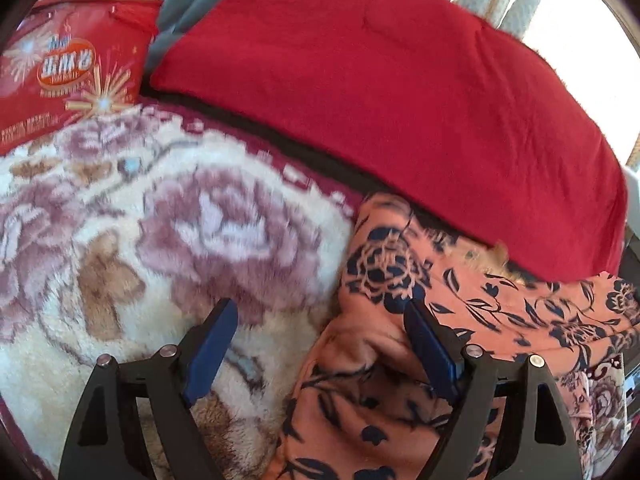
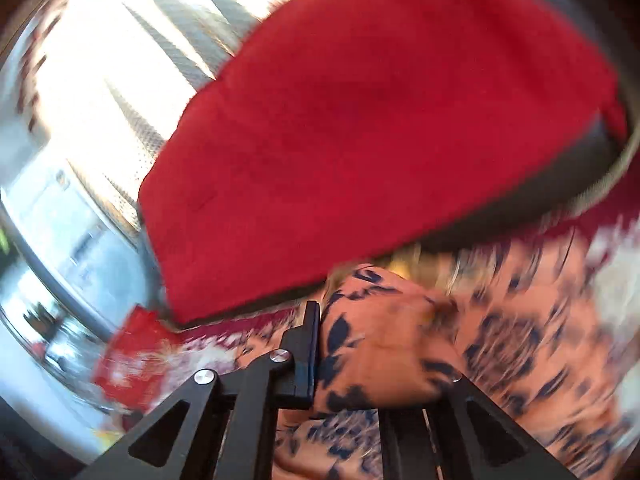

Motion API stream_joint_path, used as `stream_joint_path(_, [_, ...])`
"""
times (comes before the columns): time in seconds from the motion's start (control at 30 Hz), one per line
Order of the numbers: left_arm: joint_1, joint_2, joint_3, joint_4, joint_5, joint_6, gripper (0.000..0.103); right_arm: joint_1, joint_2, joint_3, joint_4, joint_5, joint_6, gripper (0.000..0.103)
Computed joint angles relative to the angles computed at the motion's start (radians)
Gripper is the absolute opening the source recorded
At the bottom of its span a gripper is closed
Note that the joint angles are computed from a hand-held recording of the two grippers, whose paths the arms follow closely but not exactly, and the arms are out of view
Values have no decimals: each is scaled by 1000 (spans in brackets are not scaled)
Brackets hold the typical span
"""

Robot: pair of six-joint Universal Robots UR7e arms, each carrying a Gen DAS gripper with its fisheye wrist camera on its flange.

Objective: Fold small clothes

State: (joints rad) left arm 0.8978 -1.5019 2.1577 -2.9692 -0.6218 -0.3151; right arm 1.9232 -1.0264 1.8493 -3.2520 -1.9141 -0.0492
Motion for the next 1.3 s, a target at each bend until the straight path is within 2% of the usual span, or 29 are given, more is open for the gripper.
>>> stream_joint_path(0.07, [2,4,-7,28,-10,7,85,-39,-3,28,78,-19,60,9])
stream_joint_path(0.13, [10,1,-23,112,-21,-35,85,-83,-12,53,189,-57,148,12])
stream_joint_path(0.17, [12,-2,-25,127,-24,-47,85,-105,-18,71,212,-51,188,12])
stream_joint_path(0.23, [13,-9,-22,124,-20,-58,85,-144,-39,132,135,44,234,15])
stream_joint_path(0.27, [13,-11,-20,122,-15,-63,85,-151,-46,143,116,66,249,20])
stream_joint_path(0.33, [5,-15,-11,107,5,-64,85,-166,-60,151,101,113,256,44])
stream_joint_path(0.37, [-1,-15,-5,88,21,-53,85,-164,-54,146,89,139,253,70])
stream_joint_path(0.4, [-1,-7,-6,67,26,-39,85,-167,-63,150,80,161,242,77])
stream_joint_path(0.47, [-8,-5,2,27,38,-15,85,-160,-80,145,103,130,221,77])
stream_joint_path(0.53, [4,-6,-11,78,14,-35,86,-145,-69,136,114,81,215,75])
stream_joint_path(0.6, [30,-6,-41,220,-18,-102,85,-124,-56,127,111,29,220,61])
stream_joint_path(0.73, [23,-6,-39,210,-3,-91,86,-113,-77,132,143,-82,211,45])
stream_joint_path(0.77, [25,-7,-40,212,-6,-95,86,-114,-69,123,149,-109,199,38])
stream_joint_path(0.8, [26,-8,-40,213,-10,-98,86,-108,-68,120,159,-140,185,37])
stream_joint_path(0.93, [21,-11,-37,220,-3,-104,86,-76,-61,115,177,-279,126,38])
stream_joint_path(1.0, [21,-11,-36,220,-4,-106,85,-65,-61,123,144,-321,126,45])
stream_joint_path(1.1, [20,-13,-34,226,-3,-109,86,-50,-66,146,45,-326,109,61])
stream_joint_path(1.2, [19,-9,-36,235,1,-114,86,-34,-70,161,-22,-290,59,64])
stream_joint_path(1.27, [20,-5,-40,240,5,-114,86,-16,-48,150,-58,-280,9,69])
stream_joint_path(1.3, [20,-4,-41,242,6,-113,86,-10,-41,144,-55,-277,-11,75])
